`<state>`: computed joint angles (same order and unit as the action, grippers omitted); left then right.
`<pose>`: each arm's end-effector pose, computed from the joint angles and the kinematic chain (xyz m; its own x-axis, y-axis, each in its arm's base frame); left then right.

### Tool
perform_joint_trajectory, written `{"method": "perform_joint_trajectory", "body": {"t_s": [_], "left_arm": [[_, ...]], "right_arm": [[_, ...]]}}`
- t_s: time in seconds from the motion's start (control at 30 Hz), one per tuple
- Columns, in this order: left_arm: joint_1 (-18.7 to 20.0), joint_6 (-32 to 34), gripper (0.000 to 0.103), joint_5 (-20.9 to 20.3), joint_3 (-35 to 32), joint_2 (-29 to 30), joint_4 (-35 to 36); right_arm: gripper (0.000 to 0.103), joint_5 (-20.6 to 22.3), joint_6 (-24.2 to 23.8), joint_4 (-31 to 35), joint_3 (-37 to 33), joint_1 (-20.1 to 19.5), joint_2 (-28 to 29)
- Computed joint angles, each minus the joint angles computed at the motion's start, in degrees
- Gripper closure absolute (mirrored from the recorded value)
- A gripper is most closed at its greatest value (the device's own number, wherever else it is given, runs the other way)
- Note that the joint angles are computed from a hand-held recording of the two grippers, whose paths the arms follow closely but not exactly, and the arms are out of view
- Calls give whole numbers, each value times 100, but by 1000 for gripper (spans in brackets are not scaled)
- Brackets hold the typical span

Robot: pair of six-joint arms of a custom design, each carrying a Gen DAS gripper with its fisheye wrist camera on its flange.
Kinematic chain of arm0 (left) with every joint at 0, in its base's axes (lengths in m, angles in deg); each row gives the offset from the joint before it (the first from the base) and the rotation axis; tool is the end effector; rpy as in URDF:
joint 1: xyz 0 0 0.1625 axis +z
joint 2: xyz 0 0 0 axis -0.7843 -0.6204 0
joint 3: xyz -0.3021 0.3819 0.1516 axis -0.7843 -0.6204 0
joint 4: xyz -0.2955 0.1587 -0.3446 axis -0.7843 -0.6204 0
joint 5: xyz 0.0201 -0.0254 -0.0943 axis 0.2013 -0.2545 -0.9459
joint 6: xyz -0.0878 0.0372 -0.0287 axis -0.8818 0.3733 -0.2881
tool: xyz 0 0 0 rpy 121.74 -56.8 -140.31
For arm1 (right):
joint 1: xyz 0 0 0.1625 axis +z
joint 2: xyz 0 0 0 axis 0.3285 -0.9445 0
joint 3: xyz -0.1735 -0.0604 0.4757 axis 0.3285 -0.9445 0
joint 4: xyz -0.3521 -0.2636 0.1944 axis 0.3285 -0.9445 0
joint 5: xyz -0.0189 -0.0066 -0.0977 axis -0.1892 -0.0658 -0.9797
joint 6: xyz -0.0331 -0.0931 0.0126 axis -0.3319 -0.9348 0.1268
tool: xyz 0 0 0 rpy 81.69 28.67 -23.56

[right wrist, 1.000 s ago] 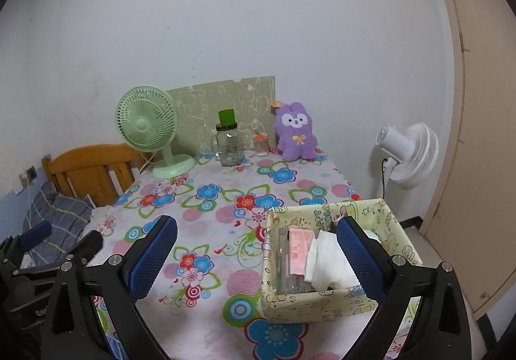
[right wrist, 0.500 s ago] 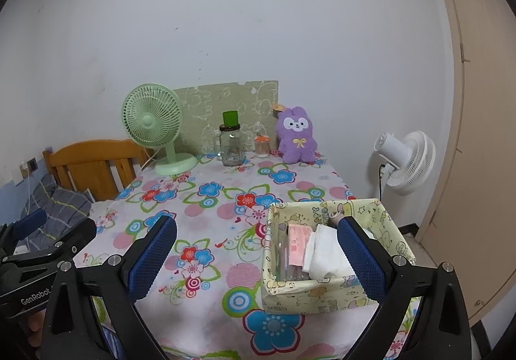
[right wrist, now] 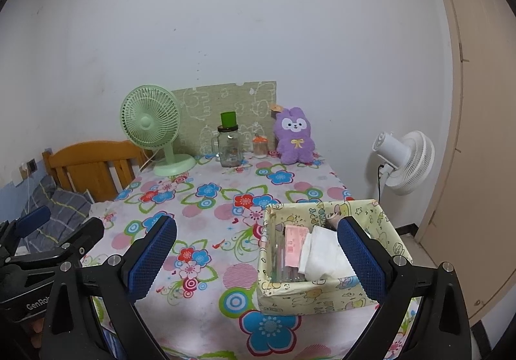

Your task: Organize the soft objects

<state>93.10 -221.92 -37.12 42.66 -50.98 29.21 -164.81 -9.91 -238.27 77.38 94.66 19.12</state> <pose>-0.2363 -0.5064 0.2358 -0.7088 -0.0604 -0.7028 0.6127 0.4411 -0.6558 0.3085 -0.5113 0.1661 -0.7375 -0.0779 0.6709 -0.6323 0.4286 -0.6453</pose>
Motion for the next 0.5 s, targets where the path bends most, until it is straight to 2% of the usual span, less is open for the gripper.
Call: {"method": "perform_joint_trajectory", "body": {"t_s": [0.5], "left_arm": [[-12,33,0,0,-16,57,-37]], "right_arm": [[2,-24,25,18,-20,-8,16]]}}
